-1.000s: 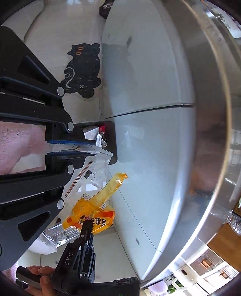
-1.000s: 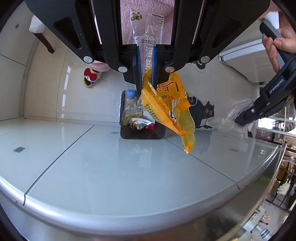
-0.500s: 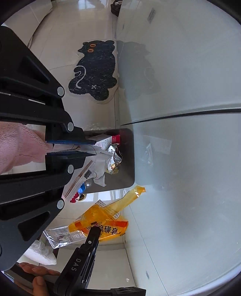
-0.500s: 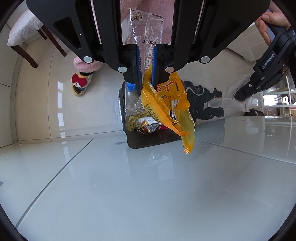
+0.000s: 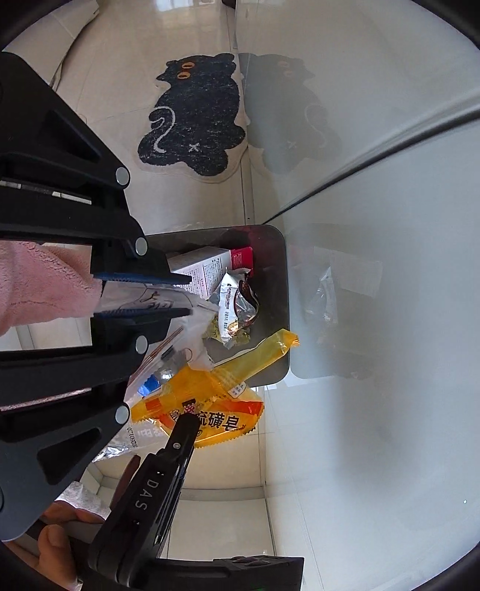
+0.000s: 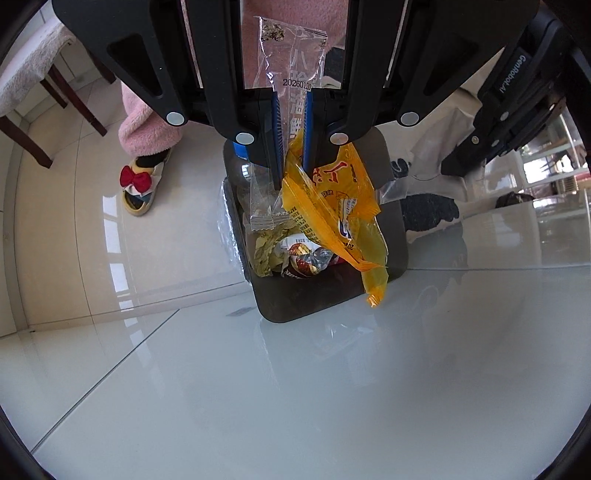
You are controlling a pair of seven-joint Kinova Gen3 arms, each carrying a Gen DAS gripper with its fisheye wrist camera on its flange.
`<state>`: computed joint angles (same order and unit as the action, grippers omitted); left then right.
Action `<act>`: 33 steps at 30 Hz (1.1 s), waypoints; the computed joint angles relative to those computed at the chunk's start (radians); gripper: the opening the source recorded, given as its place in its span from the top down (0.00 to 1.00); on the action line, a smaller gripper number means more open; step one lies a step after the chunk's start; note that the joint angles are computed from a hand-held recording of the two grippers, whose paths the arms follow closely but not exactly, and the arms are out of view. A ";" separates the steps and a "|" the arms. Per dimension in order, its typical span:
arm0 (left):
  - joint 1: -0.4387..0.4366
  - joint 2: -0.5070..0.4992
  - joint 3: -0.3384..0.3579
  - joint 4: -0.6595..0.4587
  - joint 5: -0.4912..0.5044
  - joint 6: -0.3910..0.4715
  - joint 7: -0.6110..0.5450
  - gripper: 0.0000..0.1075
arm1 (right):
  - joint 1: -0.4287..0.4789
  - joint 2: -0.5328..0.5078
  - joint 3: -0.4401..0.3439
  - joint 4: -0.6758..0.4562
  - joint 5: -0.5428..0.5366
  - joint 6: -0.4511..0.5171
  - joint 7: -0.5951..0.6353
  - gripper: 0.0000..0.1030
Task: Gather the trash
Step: 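Carry the sachet and soap packet down over the black bin with the right tool, then open the right tool to drop the sachet and soap packet into the bin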
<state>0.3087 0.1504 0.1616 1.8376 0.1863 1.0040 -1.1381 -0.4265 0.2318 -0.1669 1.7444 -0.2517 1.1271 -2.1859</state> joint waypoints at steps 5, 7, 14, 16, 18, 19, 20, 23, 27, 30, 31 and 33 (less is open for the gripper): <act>-0.011 0.013 -0.004 0.012 0.014 -0.013 -0.021 0.72 | 0.006 0.009 0.000 0.041 -0.031 -0.076 -0.011 0.89; -0.016 0.003 -0.007 0.014 0.016 -0.014 -0.024 0.57 | 0.003 0.014 -0.001 0.043 -0.029 -0.085 -0.015 0.89; -0.035 -0.022 -0.015 0.024 0.016 -0.011 -0.045 0.42 | 0.012 0.032 0.000 0.045 -0.059 -0.114 -0.034 0.85; -0.040 -0.030 -0.017 0.025 0.016 -0.006 -0.044 0.42 | 0.020 0.041 -0.002 0.050 -0.079 -0.123 -0.034 0.80; -0.044 -0.038 -0.018 0.027 0.018 -0.003 -0.046 0.42 | 0.025 0.047 -0.004 0.056 -0.094 -0.133 -0.032 0.75; -0.045 -0.042 -0.017 0.028 0.018 -0.001 -0.048 0.42 | 0.030 0.050 -0.006 0.059 -0.107 -0.140 -0.026 0.63; -0.048 -0.044 -0.018 0.031 0.021 -0.003 -0.054 0.42 | 0.034 0.049 -0.008 0.066 -0.118 -0.151 -0.021 0.50; -0.053 -0.049 -0.020 0.038 0.025 -0.008 -0.059 0.42 | 0.024 0.047 -0.012 0.065 -0.113 -0.161 -0.024 0.49; -0.057 -0.060 -0.021 0.037 0.026 -0.002 -0.051 0.42 | 0.016 0.045 -0.011 0.054 -0.100 -0.149 -0.031 0.41; -0.059 -0.075 -0.022 0.037 0.025 0.008 -0.048 0.41 | 0.011 0.037 -0.008 0.035 -0.074 -0.110 -0.033 0.27; -0.060 -0.081 -0.022 0.034 0.023 0.014 -0.043 0.40 | 0.004 0.029 -0.006 0.026 -0.058 -0.094 -0.042 0.21; -0.062 -0.097 -0.023 0.028 0.022 0.031 -0.031 0.34 | -0.003 0.010 -0.007 0.008 -0.032 -0.059 -0.040 0.06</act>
